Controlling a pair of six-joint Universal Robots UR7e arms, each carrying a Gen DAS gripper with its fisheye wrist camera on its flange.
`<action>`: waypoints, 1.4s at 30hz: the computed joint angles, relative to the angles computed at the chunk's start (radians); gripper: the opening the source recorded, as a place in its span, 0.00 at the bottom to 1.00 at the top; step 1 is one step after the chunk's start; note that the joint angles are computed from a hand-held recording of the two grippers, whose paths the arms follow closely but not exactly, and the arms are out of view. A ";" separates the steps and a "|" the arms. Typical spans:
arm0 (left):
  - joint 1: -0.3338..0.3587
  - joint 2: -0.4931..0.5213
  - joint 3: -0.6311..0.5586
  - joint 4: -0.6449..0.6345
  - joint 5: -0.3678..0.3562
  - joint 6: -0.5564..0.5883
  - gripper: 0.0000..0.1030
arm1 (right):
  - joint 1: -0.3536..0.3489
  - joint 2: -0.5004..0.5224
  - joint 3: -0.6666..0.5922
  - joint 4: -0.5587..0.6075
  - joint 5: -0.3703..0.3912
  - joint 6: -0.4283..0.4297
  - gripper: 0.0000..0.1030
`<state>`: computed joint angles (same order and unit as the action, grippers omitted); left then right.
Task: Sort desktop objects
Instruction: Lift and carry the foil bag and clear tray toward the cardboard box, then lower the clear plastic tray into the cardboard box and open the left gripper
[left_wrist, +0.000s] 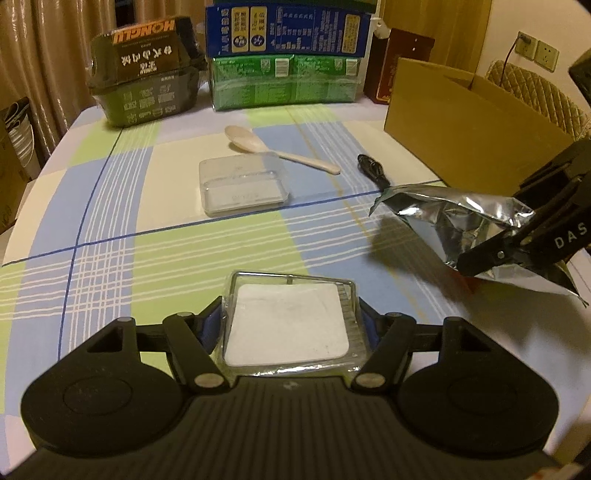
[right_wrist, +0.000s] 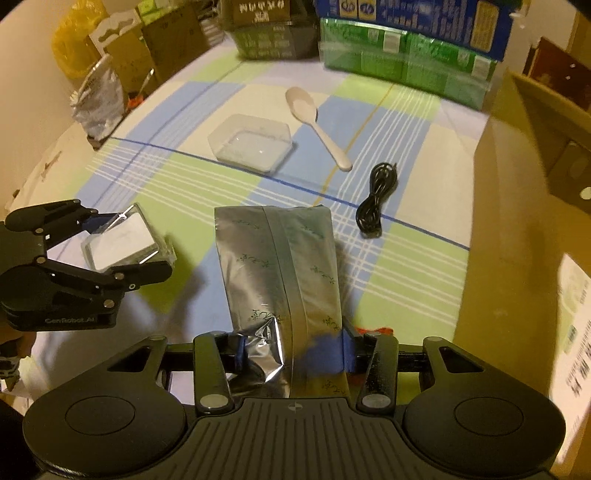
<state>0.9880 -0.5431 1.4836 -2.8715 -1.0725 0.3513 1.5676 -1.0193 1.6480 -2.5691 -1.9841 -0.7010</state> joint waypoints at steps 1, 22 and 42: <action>-0.004 -0.005 0.009 -0.008 0.001 -0.005 0.64 | 0.000 -0.012 0.013 -0.008 0.007 0.001 0.42; -0.154 -0.151 0.189 -0.095 0.050 -0.151 0.64 | 0.040 -0.281 0.210 -0.094 0.124 0.008 0.42; -0.262 -0.152 0.208 -0.083 0.050 -0.207 0.64 | -0.019 -0.478 0.254 -0.079 0.152 0.006 0.42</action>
<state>0.7261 -0.6947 1.6920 -2.9547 -1.0227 0.1443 1.5488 -1.4975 1.9015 -2.6481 -1.8322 -0.6949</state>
